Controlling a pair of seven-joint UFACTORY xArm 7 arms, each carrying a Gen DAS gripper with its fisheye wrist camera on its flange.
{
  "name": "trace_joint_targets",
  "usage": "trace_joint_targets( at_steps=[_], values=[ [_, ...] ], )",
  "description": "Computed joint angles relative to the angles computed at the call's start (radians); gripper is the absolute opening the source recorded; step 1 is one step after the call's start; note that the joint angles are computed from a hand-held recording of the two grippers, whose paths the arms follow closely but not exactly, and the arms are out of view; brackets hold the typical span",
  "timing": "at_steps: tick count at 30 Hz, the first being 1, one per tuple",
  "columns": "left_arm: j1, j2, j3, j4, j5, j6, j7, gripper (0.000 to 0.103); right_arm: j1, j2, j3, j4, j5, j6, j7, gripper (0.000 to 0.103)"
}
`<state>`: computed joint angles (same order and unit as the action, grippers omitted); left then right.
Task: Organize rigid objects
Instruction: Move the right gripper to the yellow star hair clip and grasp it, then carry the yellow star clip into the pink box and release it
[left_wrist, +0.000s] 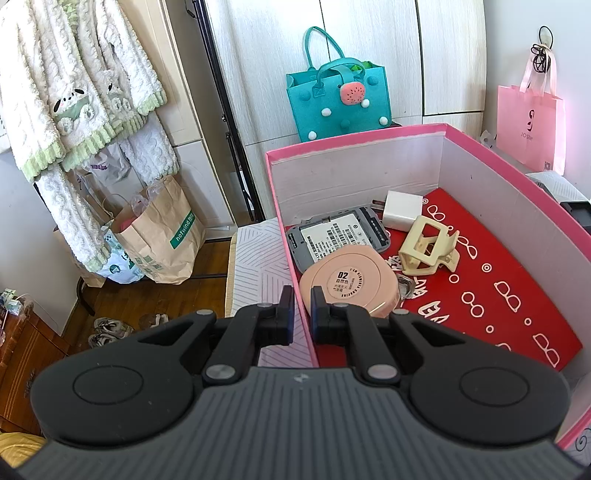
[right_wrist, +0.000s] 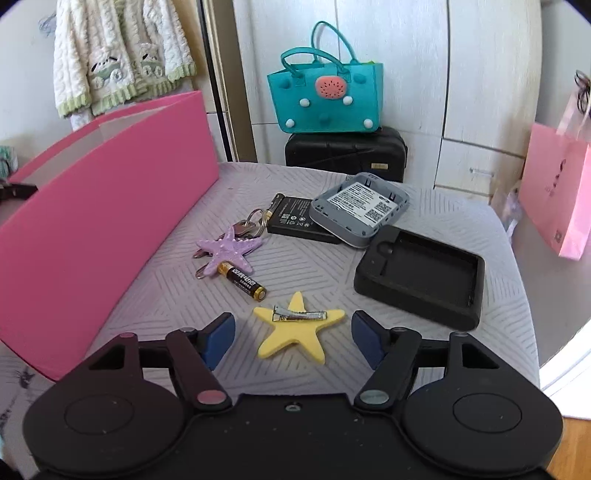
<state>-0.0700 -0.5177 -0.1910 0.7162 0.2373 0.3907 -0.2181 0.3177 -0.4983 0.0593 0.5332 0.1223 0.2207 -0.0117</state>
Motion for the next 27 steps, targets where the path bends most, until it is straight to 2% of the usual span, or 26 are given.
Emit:
trace_joint_targets(
  at_steps=[2,9,10,12,19,24,27],
  values=[
    [0.001,0.000,-0.002,0.000,0.002,-0.001,-0.001,0.008,-0.041,0.007,0.049,-0.010,-0.044,-0.033,0.023,0.077],
    [0.012,-0.001,-0.011,-0.003,0.022,-0.018,-0.013,0.008,-0.074,-0.001,0.084,-0.028,-0.087,-0.068,0.109,0.078],
    [0.013,-0.002,-0.013,-0.004,0.023,-0.018,-0.015,0.008,-0.076,-0.002,0.087,-0.028,-0.093,-0.065,0.119,0.075],
    [0.012,-0.002,-0.012,-0.004,0.023,-0.018,-0.015,0.008,-0.068,-0.010,0.078,-0.027,-0.098,-0.058,0.125,0.061],
    [0.008,-0.002,-0.006,-0.009,0.012,-0.027,-0.020,0.008,-0.024,-0.034,0.038,-0.027,-0.077,-0.020,0.115,0.061],
    [-0.012,0.001,0.020,-0.006,-0.030,-0.017,-0.012,0.008,-0.033,-0.081,0.053,-0.037,-0.083,-0.028,0.129,0.061],
    [-0.010,-0.003,0.018,-0.011,-0.031,-0.020,-0.007,0.008,0.033,-0.111,0.009,-0.032,-0.046,0.003,0.104,0.061]
  ],
)
